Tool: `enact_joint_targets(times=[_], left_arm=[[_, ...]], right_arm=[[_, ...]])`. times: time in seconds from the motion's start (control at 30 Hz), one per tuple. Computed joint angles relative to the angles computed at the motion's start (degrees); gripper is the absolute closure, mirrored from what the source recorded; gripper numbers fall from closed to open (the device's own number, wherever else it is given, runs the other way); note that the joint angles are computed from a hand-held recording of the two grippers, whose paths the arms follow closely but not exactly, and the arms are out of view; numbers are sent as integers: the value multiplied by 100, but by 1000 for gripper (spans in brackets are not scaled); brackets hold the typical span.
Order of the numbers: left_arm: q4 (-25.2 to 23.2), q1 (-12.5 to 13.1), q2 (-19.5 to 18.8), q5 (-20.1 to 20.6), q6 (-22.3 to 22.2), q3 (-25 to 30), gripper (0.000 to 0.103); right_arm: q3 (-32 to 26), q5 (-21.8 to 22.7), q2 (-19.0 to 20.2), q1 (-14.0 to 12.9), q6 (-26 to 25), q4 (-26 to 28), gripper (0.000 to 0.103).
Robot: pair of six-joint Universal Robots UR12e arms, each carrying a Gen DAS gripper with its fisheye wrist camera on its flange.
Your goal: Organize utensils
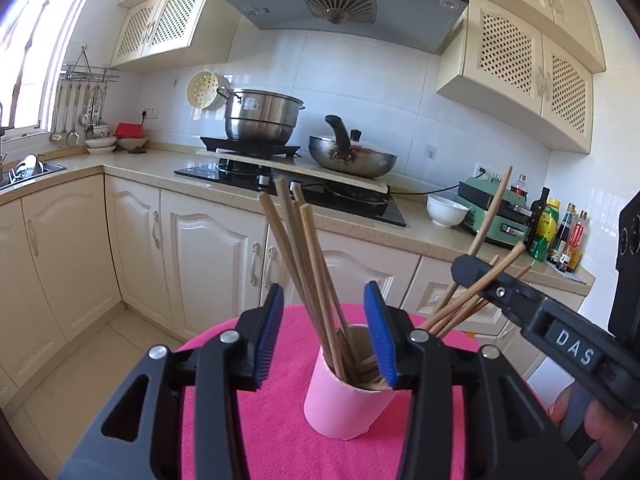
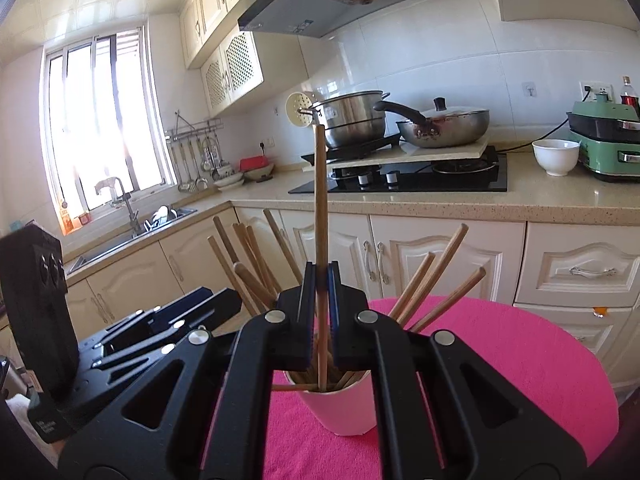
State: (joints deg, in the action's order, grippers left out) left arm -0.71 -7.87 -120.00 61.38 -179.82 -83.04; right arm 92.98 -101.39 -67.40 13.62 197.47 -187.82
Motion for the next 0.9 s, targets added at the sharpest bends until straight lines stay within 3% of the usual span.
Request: enact_joint_targets(times=[0.2, 0.33, 0.4, 0.47, 0.73, 0.9], left_arm=[[-479, 11, 104, 152, 91, 43, 55], [-999, -38, 187, 498, 345, 144, 55], [-1215, -57, 238, 626, 447, 191, 55], [-1260, -59, 282, 675, 459, 214, 55], [-1548, -111, 513, 1021, 434, 250, 54], [-1492, -99, 701, 1005, 353, 123, 54]], right_arm=[[4, -118, -58, 45, 34, 496, 96], [-7, -176, -156, 74, 72, 780, 92], [-1, -187, -212, 81, 54, 824, 65], [28, -160, -263, 75, 49, 798, 53], [86, -105, -517, 30, -115, 1089, 50], [126, -162, -680, 61, -211, 1278, 48]])
